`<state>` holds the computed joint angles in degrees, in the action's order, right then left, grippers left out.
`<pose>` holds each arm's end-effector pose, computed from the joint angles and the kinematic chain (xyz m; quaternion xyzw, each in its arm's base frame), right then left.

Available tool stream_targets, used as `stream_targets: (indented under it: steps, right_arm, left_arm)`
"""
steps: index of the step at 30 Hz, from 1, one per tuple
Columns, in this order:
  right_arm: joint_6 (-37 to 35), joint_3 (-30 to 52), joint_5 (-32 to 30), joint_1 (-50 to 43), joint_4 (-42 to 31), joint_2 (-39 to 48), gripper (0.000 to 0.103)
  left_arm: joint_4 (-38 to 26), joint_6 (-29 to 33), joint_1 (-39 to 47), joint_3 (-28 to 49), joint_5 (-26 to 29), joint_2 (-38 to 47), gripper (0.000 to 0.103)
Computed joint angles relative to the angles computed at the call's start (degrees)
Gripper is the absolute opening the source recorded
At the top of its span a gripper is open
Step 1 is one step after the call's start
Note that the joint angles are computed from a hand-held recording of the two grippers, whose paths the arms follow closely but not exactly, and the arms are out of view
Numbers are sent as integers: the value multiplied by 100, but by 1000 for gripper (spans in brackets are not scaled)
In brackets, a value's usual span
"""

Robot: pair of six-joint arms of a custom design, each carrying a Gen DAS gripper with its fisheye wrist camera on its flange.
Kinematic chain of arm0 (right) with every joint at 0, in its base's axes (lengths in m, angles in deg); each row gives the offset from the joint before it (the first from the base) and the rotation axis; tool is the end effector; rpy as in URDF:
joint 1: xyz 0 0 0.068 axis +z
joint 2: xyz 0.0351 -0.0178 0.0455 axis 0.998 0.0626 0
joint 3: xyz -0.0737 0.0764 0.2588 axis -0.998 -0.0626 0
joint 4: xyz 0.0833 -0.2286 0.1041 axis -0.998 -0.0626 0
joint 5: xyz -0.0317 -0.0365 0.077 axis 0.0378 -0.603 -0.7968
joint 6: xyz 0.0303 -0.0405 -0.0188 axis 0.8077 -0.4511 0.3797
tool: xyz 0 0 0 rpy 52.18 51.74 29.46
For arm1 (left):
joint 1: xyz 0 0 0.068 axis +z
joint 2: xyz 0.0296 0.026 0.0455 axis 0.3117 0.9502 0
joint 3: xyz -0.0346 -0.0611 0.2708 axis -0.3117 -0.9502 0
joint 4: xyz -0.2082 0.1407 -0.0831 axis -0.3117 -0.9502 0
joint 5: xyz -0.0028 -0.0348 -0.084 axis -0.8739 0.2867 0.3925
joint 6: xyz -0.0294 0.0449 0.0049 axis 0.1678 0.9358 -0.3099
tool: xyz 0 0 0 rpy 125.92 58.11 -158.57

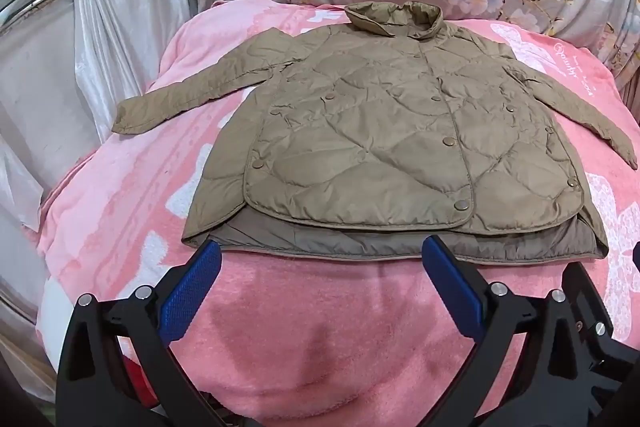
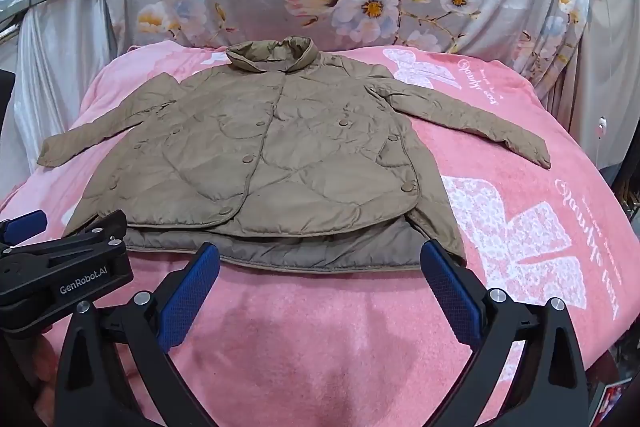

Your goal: Fold large clothes

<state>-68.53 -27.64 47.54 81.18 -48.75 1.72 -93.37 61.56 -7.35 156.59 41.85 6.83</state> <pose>0.2831 -0.0237 0.2792 -0.0195 0.9092 -0.0130 0.4157 0.3204 -0.1341 0.2461 -0.0750 0.9284 0.0913 0.3524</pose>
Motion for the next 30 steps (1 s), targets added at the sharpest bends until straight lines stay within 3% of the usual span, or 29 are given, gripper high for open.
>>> stream_targets:
  steps: [30]
  right_arm:
    - [125, -36, 57, 124, 86, 75, 98]
  left_arm:
    - [35, 10, 44, -141, -82, -91, 98]
